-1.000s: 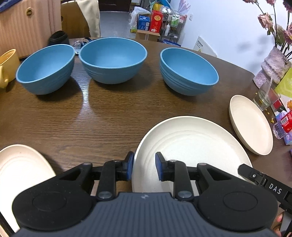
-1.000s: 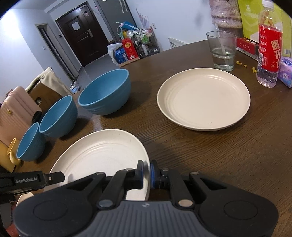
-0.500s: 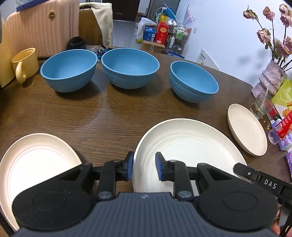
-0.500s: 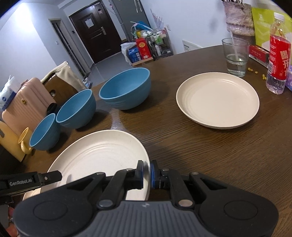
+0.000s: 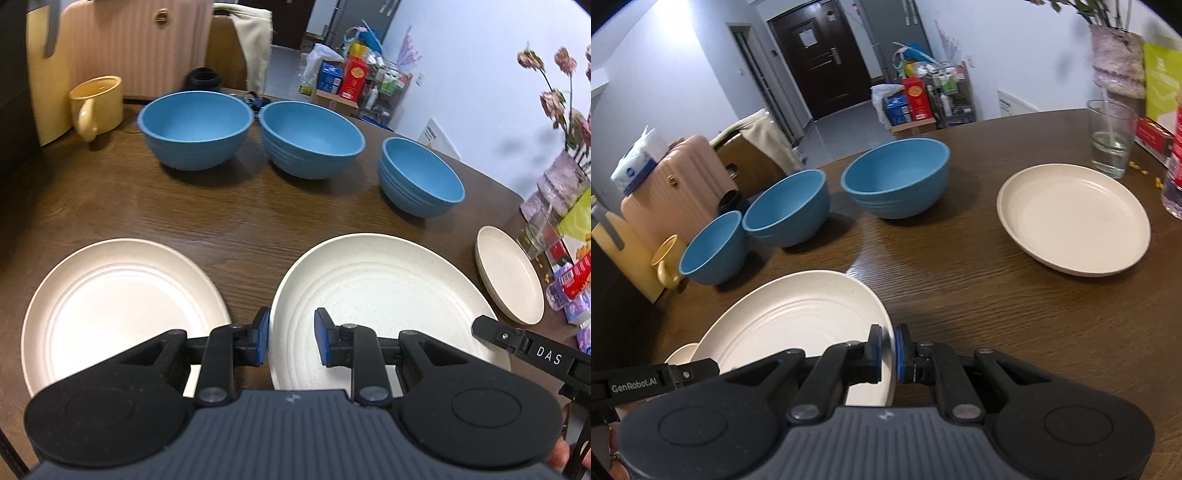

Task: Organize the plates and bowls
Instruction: 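Bring the left tool's plate over the right tool's plate to stack them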

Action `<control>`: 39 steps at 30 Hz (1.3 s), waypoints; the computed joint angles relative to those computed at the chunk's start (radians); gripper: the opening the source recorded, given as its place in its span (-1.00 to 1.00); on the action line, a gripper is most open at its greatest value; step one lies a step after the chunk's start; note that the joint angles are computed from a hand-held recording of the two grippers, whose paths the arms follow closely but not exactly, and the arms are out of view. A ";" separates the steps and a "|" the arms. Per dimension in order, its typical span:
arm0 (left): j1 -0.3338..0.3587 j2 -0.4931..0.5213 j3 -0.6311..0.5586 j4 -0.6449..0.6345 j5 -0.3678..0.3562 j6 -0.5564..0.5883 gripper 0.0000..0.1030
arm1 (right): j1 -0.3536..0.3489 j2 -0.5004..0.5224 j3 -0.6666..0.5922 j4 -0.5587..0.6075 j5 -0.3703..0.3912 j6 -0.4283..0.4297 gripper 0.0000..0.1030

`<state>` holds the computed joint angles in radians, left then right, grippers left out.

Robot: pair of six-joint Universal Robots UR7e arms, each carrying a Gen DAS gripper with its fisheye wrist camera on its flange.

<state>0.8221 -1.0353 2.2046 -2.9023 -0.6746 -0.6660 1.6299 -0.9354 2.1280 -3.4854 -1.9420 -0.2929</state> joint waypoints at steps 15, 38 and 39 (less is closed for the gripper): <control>0.005 -0.181 0.120 0.094 0.084 -0.138 -0.50 | 0.073 0.066 -0.027 0.067 0.034 -0.031 -0.85; 0.093 -0.378 0.193 0.172 0.128 -0.116 -0.50 | 0.194 0.232 -0.143 0.129 -0.004 0.017 -0.85; 0.100 -0.380 0.193 0.168 0.128 -0.103 -0.50 | 0.197 0.240 -0.146 0.128 -0.009 0.023 -0.85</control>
<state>0.9216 -1.4156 2.3974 -2.7342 -0.5471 -0.7692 1.8265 -0.6956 1.9815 -3.3576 -1.9509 -0.2701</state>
